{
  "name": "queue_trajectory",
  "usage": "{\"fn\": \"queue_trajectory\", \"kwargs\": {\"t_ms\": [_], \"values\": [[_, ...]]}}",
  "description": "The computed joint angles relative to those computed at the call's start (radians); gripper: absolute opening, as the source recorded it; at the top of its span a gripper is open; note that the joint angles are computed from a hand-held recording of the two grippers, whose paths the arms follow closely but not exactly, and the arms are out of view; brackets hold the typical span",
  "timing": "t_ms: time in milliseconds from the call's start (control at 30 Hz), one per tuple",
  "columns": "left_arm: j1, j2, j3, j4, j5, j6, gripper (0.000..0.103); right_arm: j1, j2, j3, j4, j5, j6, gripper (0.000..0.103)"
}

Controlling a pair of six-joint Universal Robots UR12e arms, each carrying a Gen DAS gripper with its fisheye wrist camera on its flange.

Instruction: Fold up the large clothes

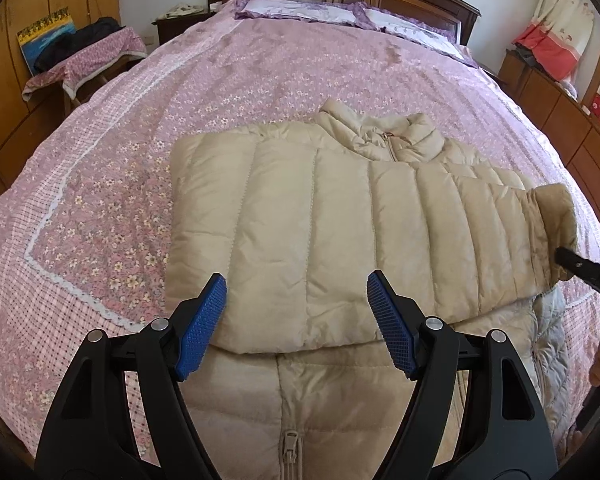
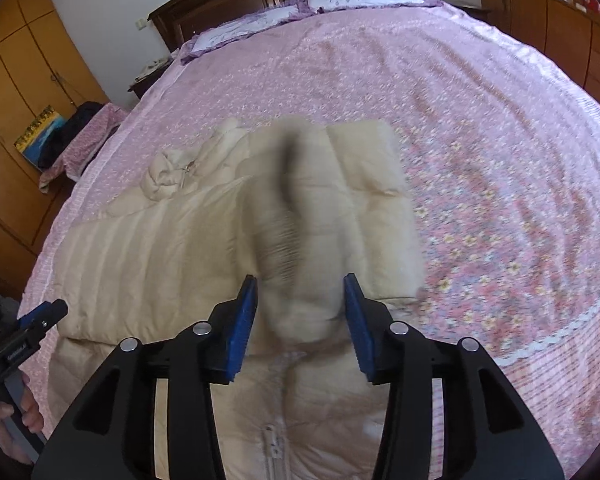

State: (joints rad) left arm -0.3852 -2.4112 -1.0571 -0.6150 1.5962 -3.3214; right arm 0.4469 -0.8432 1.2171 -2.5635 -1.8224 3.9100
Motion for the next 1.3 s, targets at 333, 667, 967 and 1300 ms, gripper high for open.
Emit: {"fn": "queue_trajectory", "kwargs": {"t_ms": [333, 667, 967, 1300], "values": [[-0.003, 0.008, -0.014, 0.023, 0.017, 0.009, 0.073, -0.011, -0.001, -0.011, 0.020, -0.051, 0.005, 0.067], [0.004, 0.011, -0.010, 0.064, 0.068, 0.021, 0.073, -0.008, 0.012, -0.049, 0.021, -0.072, -0.071, 0.011], [-0.006, -0.082, 0.120, 0.034, 0.139, 0.101, 0.059, -0.024, 0.019, -0.071, 0.053, -0.117, -0.043, 0.010], [0.000, -0.162, 0.234, -0.063, 0.127, 0.108, 0.061, -0.034, 0.068, -0.095, 0.155, -0.111, -0.017, 0.014]]}}
